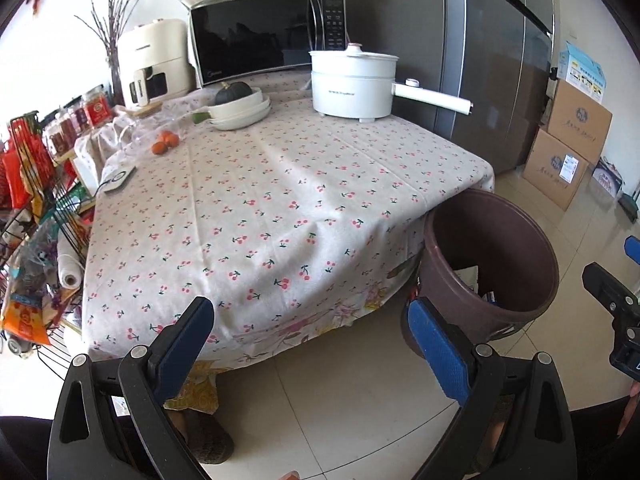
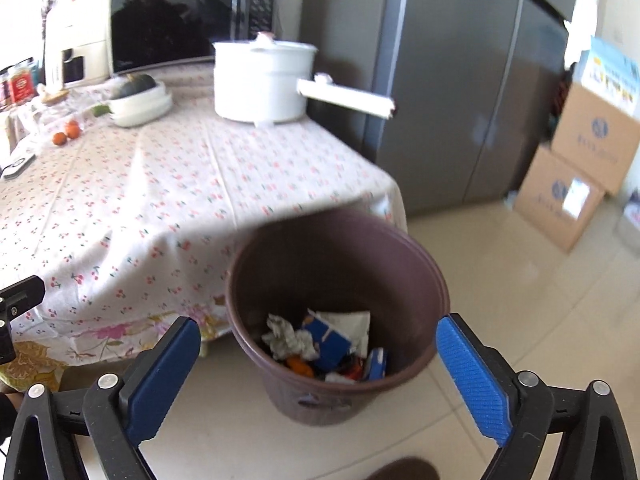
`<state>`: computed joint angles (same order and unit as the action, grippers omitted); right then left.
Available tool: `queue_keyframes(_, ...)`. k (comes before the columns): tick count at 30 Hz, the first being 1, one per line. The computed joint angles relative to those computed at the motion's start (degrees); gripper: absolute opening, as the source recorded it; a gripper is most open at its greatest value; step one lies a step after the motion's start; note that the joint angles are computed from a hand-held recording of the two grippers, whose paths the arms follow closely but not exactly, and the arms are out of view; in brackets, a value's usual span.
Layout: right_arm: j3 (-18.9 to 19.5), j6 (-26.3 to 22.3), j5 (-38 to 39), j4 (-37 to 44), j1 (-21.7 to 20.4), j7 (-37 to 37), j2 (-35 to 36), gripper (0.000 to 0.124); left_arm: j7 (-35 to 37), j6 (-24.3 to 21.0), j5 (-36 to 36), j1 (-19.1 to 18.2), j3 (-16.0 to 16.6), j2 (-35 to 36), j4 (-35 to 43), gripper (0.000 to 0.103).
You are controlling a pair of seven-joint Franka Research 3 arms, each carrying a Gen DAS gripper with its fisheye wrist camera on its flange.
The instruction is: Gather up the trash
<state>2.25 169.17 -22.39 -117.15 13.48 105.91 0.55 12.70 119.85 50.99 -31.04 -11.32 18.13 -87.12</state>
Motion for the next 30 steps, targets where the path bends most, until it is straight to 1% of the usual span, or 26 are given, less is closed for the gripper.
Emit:
queue_keyframes(4,0.1,1.4,-1.6,0.4,0.5,0.5,0.5,0.098,-2.6,1.3,1.4,0.2,0.1,-1.8,-2.0,0.099)
queue_keyframes(8,0.1,1.1,0.1,0.7,1.0,-1.0,0.8,0.098,-2.8,1.3,1.8,0.4,-0.3,-1.7,-1.8,0.099)
queue_keyframes(19,-0.4,0.6,-3.4,0.8,1.9,0.6,1.2,0.098,-3.3,1.9,2.0,0.4,-0.4,-1.7,-1.7,0.099)
queue_keyframes(24,-0.2,0.3,-0.9,0.6,1.9,-1.7,1.2,0.098,-3.0,1.9,1.9,0.4,-0.4,-1.5,-1.7,0.099)
queue_keyframes(30,-0.2,0.4,0.1,0.6,1.9,-2.4,1.1,0.098,-2.9,1.9,1.9,0.4,-0.4,-1.5,-1.6,0.099)
